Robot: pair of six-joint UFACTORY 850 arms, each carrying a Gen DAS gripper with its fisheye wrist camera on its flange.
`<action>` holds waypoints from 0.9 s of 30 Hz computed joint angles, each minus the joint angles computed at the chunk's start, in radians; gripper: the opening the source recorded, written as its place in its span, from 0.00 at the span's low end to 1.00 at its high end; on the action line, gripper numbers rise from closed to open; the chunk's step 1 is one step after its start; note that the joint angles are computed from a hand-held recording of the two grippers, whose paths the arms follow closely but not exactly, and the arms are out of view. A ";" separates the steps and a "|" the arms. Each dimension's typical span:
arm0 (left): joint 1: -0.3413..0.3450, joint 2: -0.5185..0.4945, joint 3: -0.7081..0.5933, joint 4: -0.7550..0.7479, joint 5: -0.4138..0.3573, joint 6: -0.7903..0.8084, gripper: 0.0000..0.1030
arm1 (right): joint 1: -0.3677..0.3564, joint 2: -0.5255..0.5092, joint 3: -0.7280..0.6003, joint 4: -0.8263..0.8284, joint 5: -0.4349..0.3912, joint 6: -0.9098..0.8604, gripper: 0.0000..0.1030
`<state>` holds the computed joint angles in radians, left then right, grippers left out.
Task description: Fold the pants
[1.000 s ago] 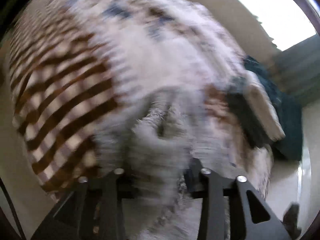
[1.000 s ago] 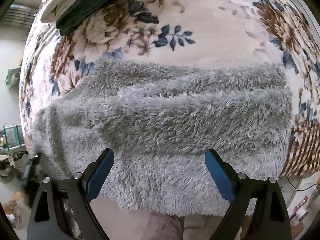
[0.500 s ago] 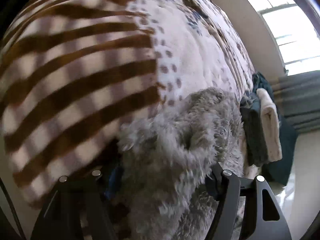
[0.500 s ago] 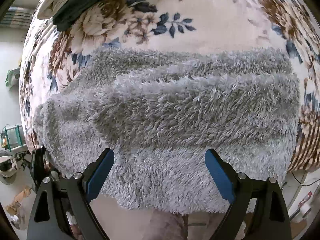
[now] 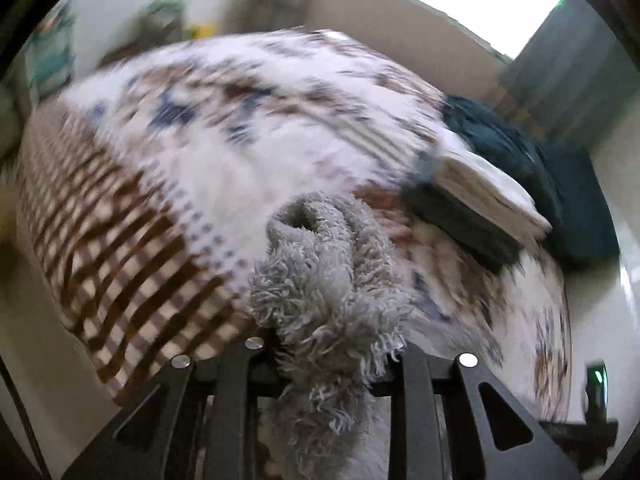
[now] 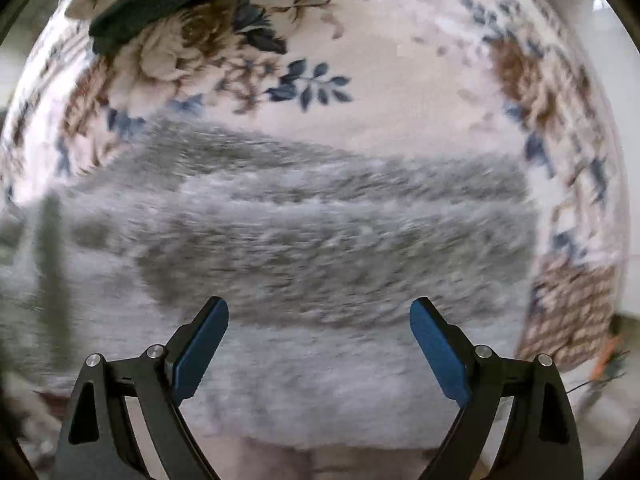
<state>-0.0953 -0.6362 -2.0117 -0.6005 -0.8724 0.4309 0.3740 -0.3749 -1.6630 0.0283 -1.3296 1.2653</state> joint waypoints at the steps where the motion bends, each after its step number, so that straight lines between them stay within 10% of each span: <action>1: -0.011 0.024 0.018 0.003 0.002 0.012 0.20 | 0.007 -0.003 -0.006 -0.020 -0.024 -0.003 0.91; 12: -0.226 0.243 0.223 0.015 -0.054 0.189 0.19 | 0.045 0.189 0.199 -0.083 -0.047 0.040 0.91; 27: -0.570 0.328 0.446 0.218 -0.023 0.159 0.20 | -0.051 0.735 0.770 -0.032 -0.161 0.224 0.91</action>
<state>-0.6649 -0.3082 -1.5660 -0.3824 -0.8957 0.5901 0.3229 0.3597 -0.8930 -0.0038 -1.4909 1.4892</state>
